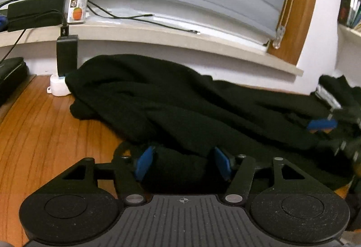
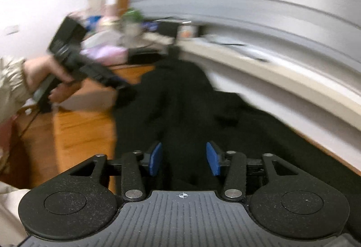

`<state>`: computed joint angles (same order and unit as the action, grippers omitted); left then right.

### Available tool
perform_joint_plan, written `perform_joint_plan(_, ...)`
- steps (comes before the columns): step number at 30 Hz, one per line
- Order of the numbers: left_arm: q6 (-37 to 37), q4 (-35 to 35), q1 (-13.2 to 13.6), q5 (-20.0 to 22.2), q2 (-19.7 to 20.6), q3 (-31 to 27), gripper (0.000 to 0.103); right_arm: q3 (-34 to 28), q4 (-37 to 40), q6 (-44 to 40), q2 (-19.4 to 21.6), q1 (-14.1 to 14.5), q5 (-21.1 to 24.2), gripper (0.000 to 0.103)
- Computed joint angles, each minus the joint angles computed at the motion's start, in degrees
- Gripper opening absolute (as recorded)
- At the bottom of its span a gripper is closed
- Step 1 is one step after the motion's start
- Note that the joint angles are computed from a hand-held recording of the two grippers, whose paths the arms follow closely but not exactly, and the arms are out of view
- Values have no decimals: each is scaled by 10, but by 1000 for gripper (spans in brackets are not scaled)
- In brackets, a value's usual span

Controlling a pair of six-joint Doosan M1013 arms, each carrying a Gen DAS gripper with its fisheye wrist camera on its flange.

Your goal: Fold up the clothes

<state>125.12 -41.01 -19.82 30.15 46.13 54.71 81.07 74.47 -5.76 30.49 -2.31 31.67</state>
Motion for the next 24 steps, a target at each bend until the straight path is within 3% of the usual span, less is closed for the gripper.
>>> perform_joint_plan(2, 8, 0, -1, -7, -1, 5, 63, 8, 17, 0, -5, -12, -26, 49)
perform_joint_plan(4, -4, 28, -6, -28, -3, 11, 40, 11, 28, 3, -6, -22, -52, 49)
perform_joint_plan(6, 9, 16, -7, -50, -14, 28, 32, 10, 33, 10, -2, -30, -79, 49)
perform_joint_plan(11, 78, -58, 5, -80, -78, 107, 27, -19, -37, 119, 18, -39, -89, 49)
perform_joint_plan(13, 67, -45, 10, -88, -110, 143, 27, -29, -67, 150, 22, -38, -92, 49)
perform_joint_plan(15, -25, 64, 11, -80, -137, 173, 27, -45, -106, 183, 29, -37, -79, 49)
perform_joint_plan(18, -106, 137, 14, -63, -156, 206, 29, -74, -168, 243, 43, -31, -46, 49)
perform_joint_plan(24, -120, 141, 15, -69, -154, 214, 31, -165, -243, 324, 92, -9, 38, 55)
